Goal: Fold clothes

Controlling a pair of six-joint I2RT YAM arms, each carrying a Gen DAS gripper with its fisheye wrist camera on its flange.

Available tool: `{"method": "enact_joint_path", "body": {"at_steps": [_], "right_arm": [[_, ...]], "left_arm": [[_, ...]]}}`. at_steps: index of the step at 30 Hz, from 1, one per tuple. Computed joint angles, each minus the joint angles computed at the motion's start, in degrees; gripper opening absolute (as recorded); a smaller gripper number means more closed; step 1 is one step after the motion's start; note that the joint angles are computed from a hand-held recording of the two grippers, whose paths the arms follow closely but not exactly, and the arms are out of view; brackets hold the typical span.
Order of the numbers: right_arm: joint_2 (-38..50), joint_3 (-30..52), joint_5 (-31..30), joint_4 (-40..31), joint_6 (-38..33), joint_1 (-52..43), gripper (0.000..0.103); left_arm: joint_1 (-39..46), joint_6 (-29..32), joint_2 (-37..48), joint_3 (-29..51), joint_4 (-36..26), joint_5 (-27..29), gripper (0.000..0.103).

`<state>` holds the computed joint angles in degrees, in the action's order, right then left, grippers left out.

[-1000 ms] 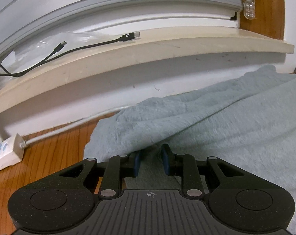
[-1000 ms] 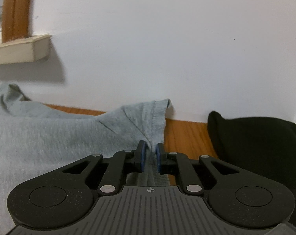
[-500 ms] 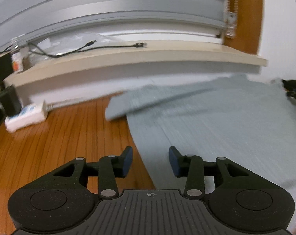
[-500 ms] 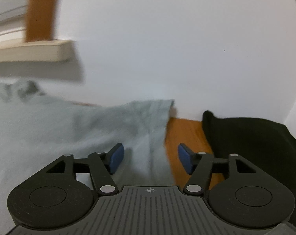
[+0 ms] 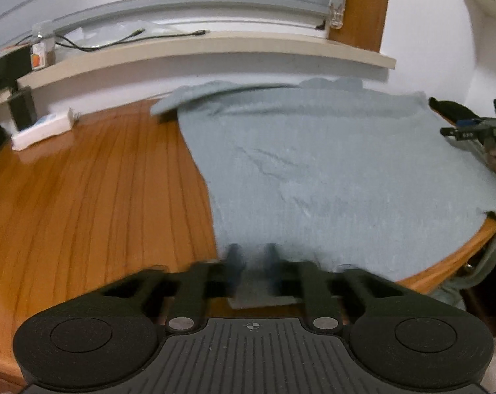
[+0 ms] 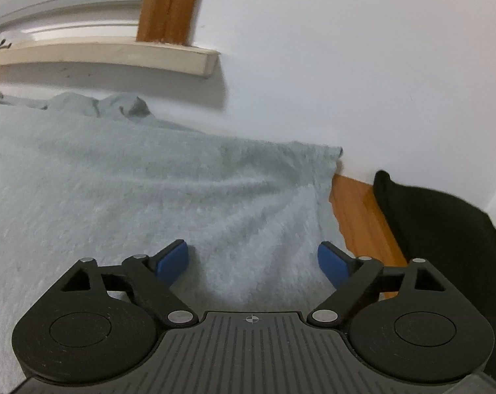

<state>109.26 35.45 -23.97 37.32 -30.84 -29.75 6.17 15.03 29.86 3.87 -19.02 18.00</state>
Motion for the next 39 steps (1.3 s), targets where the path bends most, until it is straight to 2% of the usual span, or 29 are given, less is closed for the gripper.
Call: {"method": "enact_joint_path", "body": {"at_steps": [4, 6, 9, 10, 12, 15, 17, 20, 22, 24, 30, 31, 33, 34, 35, 36, 39], "right_arm": [[0.7, 2.2, -1.1, -3.1, 1.6, -0.9, 0.087], [0.9, 2.5, -1.5, -3.6, 2.0, -1.2, 0.087], [1.1, 2.2, -1.5, -2.9, 2.1, -1.3, 0.088], [1.1, 2.0, -1.5, -2.6, 2.1, -1.3, 0.088], [0.9, 0.8, -2.7, -0.3, 2.6, -1.9, 0.088], [0.4, -1.7, -5.9, 4.3, 4.1, -3.6, 0.088], [-1.2, -3.2, -8.8, 4.4, 4.9, -6.2, 0.088], [-4.2, -4.9, -12.8, 1.6, 2.9, -10.9, 0.088], [-5.7, -4.7, -15.0, -2.8, 0.7, -14.9, 0.087], [-6.2, -3.5, -17.0, -7.9, -2.2, -18.5, 0.087], [-4.8, -3.0, -17.1, -12.8, -8.8, -24.8, 0.085], [-4.0, -2.1, -17.5, -14.3, -9.1, -25.3, 0.082], [-2.0, -0.1, -19.6, -17.6, -9.8, -26.1, 0.052], [-1.2, 0.3, -21.2, -17.7, -9.7, -26.4, 0.044], [-1.1, 0.3, -21.4, -17.3, -9.3, -26.0, 0.017], [-1.1, 0.4, -20.9, -17.1, -8.9, -25.2, 0.006], [-0.2, 0.4, -17.9, -12.8, -6.2, -22.1, 0.005]], "left_arm": [[8.4, 7.2, -8.0, 2.0, -12.4, 4.1, 0.003], [13.8, 12.0, -7.6, 3.0, -16.1, 6.9, 0.003], [13.9, 13.1, -5.6, 3.3, -15.8, 6.7, 0.003], [11.8, 10.9, -5.9, 3.5, -14.7, 4.4, 0.004], [7.7, 7.7, -5.9, 3.5, -11.9, 1.0, 0.023], [-1.4, 2.1, -0.9, 3.9, -3.0, -5.2, 0.045], [-7.1, -1.4, 7.0, 4.7, 6.2, -7.7, 0.046], [-16.8, -7.3, 25.7, 8.3, 24.2, -12.2, 0.073], [-21.8, -9.5, 37.7, 12.3, 33.5, -14.1, 0.073], [-25.0, -10.5, 48.0, 17.3, 39.3, -14.6, 0.074], [-29.7, -9.7, 67.1, 29.0, 45.5, -14.4, 0.080], [-29.8, -9.0, 69.1, 30.1, 45.9, -13.6, 0.080], [-29.6, -8.2, 72.2, 31.8, 46.5, -12.6, 0.080], [-29.2, -8.2, 73.5, 32.4, 46.6, -12.5, 0.080], [-29.1, -8.4, 74.6, 32.9, 46.9, -12.8, 0.080], [-28.4, -8.2, 75.5, 32.7, 48.4, -12.3, 0.082], [-26.3, -7.7, 76.8, 32.6, 51.1, -10.6, 0.083]]}}
